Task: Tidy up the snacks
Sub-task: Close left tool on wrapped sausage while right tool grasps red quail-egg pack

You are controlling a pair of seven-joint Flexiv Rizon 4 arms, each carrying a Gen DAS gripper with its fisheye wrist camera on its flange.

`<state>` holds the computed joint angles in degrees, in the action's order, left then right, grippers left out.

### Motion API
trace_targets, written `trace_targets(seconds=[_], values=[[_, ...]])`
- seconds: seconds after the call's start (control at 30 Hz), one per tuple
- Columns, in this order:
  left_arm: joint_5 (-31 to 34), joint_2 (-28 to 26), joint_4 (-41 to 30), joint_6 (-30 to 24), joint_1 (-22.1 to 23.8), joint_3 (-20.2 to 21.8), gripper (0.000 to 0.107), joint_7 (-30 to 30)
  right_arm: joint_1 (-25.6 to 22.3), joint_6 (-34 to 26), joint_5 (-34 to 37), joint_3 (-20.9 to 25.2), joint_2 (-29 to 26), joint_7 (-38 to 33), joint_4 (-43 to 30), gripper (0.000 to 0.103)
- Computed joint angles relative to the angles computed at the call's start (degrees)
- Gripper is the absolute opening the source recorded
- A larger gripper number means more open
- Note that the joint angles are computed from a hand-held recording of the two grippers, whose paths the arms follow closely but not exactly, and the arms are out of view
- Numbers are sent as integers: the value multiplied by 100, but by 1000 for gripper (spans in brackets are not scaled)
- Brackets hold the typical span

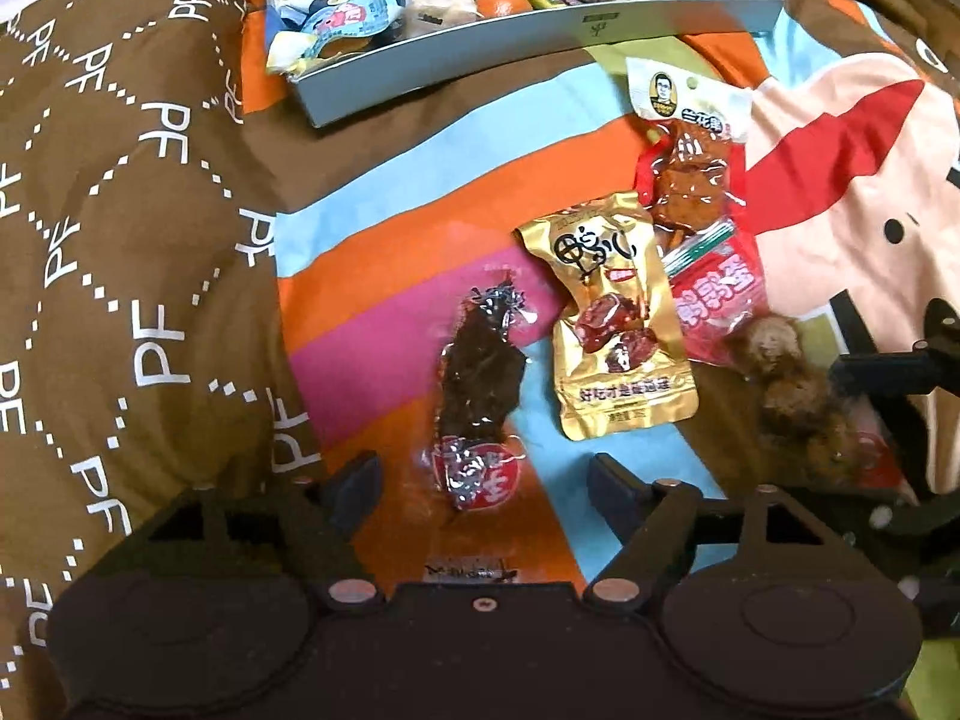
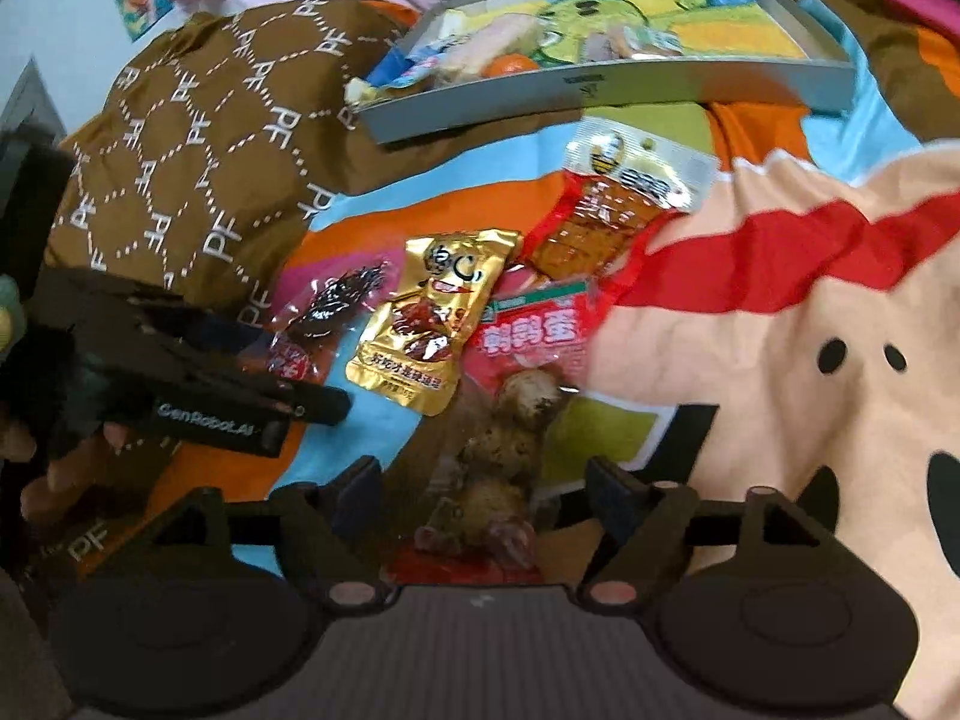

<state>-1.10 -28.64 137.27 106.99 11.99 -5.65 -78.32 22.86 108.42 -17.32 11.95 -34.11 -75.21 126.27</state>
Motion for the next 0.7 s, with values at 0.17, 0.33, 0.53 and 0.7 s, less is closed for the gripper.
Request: trace_targets(seconds=[0.17, 0.33, 0.53, 0.7], values=[[-225, -170, -158, 101, -576, 470, 94, 62, 1130, 303, 596, -883, -77, -398, 119, 91], [-372, -271, -226, 130, -667, 512, 97, 53, 1340, 258, 860, -971, -121, -701, 69, 95], [-248, -182, -158, 102, -330, 229, 78, -28, 1353, 124, 988, -939, -51, -666, 54, 85], [-125, -55, -64, -4, 81, -104, 53, -184, 1297, 122, 1025, -877, -16, -623, 75, 67]])
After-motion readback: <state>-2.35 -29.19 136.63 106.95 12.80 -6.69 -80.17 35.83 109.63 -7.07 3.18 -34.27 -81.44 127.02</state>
